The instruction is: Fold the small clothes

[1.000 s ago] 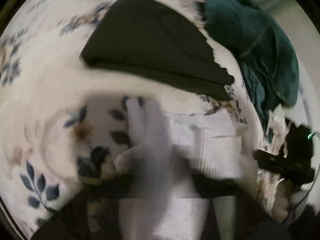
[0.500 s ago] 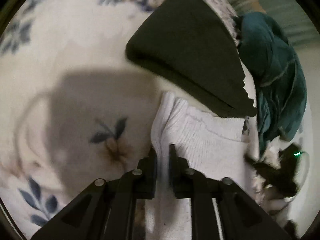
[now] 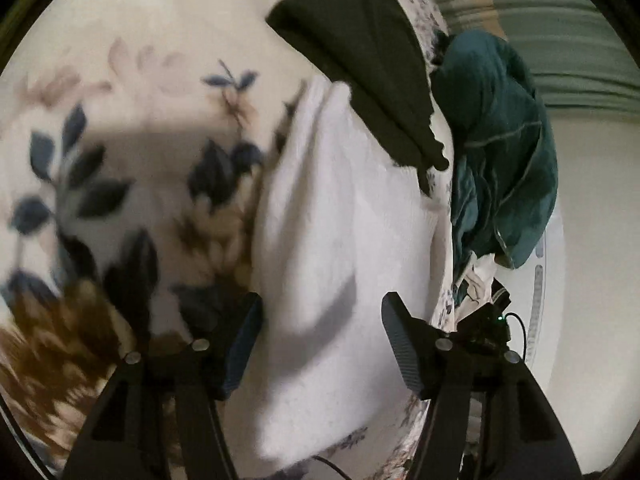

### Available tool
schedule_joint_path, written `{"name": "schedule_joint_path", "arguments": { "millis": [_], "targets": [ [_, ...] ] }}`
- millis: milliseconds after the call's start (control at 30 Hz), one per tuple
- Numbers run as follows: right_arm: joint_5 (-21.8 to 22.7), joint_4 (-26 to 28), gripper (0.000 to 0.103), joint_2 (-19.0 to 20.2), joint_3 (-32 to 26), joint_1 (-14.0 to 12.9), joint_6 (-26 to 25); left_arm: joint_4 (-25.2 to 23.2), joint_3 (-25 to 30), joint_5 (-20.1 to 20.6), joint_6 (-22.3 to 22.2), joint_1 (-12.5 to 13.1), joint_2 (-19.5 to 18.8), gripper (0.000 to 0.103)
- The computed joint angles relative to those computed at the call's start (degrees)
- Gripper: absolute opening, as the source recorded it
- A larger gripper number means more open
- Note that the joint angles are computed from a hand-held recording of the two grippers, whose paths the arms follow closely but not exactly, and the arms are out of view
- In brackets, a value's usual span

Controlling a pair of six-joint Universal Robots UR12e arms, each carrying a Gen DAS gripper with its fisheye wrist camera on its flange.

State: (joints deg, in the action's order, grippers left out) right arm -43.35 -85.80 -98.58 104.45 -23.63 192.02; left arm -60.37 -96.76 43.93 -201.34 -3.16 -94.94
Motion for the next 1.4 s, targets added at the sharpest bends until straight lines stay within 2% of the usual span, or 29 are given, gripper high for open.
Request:
{"name": "schedule_joint_path", "arguments": {
  "millis": [33, 67, 100, 167, 233, 267, 300, 333, 367, 433, 467, 500, 533, 567, 633, 700, 767, 833, 867, 900, 967, 1000, 1033, 1100, 1167, 1267, 1333, 1367, 1400],
  "targets": [
    [-0.02, -1.09, 0.042, -0.74, 1.12, 0.04, 1.12, 1.28, -0.22, 1.32, -0.18, -0.38, 0.27, 0.012],
    [0.05, -4.58, 0.032, -1.86, 2.72, -0.01, 3.34, 1.19, 0.04, 2.99, 0.06, -0.64, 0.35, 0.012],
    [-2.04, -10.44, 0.007, -3.17, 4.13, 0.32, 6.87, 1.02, 0.11, 4.59, -0.18, -0.69, 0.53, 0.012],
    [-9.66, -17.75, 0.006, -4.82, 4.66, 1.6, 11.77, 0.71, -0.12, 7.92, -1.39, -0.62, 0.89, 0.012],
    [-13.02, -19.89, 0.006, -5.57, 5.26, 1.69, 14.77, -1.31, 0.03, 8.46, -2.1, -0.03, 0.93, 0.012],
    [-11.37, -18.43, 0.006, -5.3, 5.49, 1.17, 14.39, -1.17, -0.07, 7.27, -2.64, 0.2, 0.95, 0.013],
    [-7.32, -15.47, 0.006, -4.61, 5.6, 0.7, 13.29, -1.73, 0.5, 6.51, -2.11, 0.18, 0.75, 0.014],
    [-4.76, -14.25, 0.007, -4.43, 5.6, 0.34, 12.85, -3.35, 1.76, 6.8, -0.45, -0.09, 0.31, 0.017],
    [-4.35, -14.17, 0.008, -4.42, 5.28, 0.31, 12.73, -3.8, 2.36, 6.59, 0.58, -0.33, -0.08, 0.019],
    [-1.08, -16.43, 0.009, -4.38, 5.14, -0.86, 12.46, -3.61, 4.09, 5.67, 1.98, -0.67, -1.52, 0.036],
    [-1.25, -20.57, 0.009, -4.55, 5.65, -1.43, 14.11, -3.77, 5.01, 6.06, 2.16, -0.95, -2.33, 0.043],
    [-3.82, -23.43, 0.014, -4.21, 5.41, -1.48, 14.78, -4.11, 6.16, 6.13, 2.31, -1.24, -3.41, 0.051],
    [-6.34, -24.45, 0.021, -3.48, 4.85, -1.25, 15.32, -4.38, 7.27, 5.75, 2.44, -1.41, -4.56, 0.052],
    [-6.46, -24.24, 0.023, -2.33, 4.44, -1.3, 16.21, -4.46, 8.0, 5.74, 2.65, -1.54, -5.3, 0.052],
    [-1.71, -24.79, 0.023, -0.15, 4.18, -1.71, 17.78, -5.02, 10.35, 6.92, 3.89, -2.21, -7.16, 0.052],
    [-0.12, -26.68, 0.023, 1.34, 2.88, -0.58, 16.32, -5.42, 11.94, 7.54, 6.0, -2.7, -8.47, 0.052],
    [-2.19, -27.32, 0.026, 2.58, 0.11, 1.86, 11.07, -7.22, 13.76, 9.64, 8.17, -3.28, -9.78, 0.052],
    [-5.24, -25.64, 0.053, 3.94, -2.66, 3.95, 6.3, -6.55, 14.76, 11.62, 9.44, -4.01, -10.74, 0.047],
    [-8.19, -23.68, 0.054, 5.01, -4.55, 5.75, 3.15, -5.12, 14.43, 11.82, 9.6, -4.0, -10.59, 0.037],
    [-10.82, -21.9, 0.054, 6.17, -6.27, 7.25, 1.21, -3.39, 14.13, 11.93, 9.42, -4.0, -10.33, 0.008],
    [-16.66, -18.83, 0.046, 8.16, -8.61, 9.89, -2.09, 0.88, 13.32, 14.25, 8.78, -4.17, -9.45, 0.008],
    [-18.29, -20.21, 0.013, 8.36, -8.53, 10.45, -1.18, 3.22, 12.67, 14.93, 8.33, -4.1, -8.9, 0.008],
    [-19.83, -23.14, 0.01, 8.0, -7.81, 10.67, 1.59, 5.7, 11.84, 15.01, 7.36, -3.88, -8.38, 0.008],
    [-18.62, -29.24, 0.009, 7.06, -6.18, 9.99, 6.36, 6.35, 11.7, 14.35, 6.84, -3.58, -8.49, 0.008],
    [-17.23, -32.75, 0.008, 5.94, -5.12, 9.11, 10.09, 6.52, 11.61, 14.2, 6.36, -3.3, -8.8, 0.008],
    [-17.41, -33.53, 0.008, 5.74, -5.41, 9.04, 10.58, 5.64, 12.7, 16.12, 6.52, -3.4, -10.1, 0.008],
    [-19.49, -32.7, 0.008, 7.23, -6.97, 9.6, 10.73, 0.07, 15.33, 18.44, 10.31, -3.9, -12.3, 0.008],
    [-19.93, -31.91, 0.008, 8.51, -7.56, 9.82, 10.53, -2.21, 16.25, 19.24, 10.64, -4.19, -13.09, 0.008],
    [-20.93, -29.2, 0.008, 10.12, -8.82, 10.33, 9.4, -5.69, 17.19, 18.63, 11.56, -4.12, -13.94, 0.008]
  ]
}}
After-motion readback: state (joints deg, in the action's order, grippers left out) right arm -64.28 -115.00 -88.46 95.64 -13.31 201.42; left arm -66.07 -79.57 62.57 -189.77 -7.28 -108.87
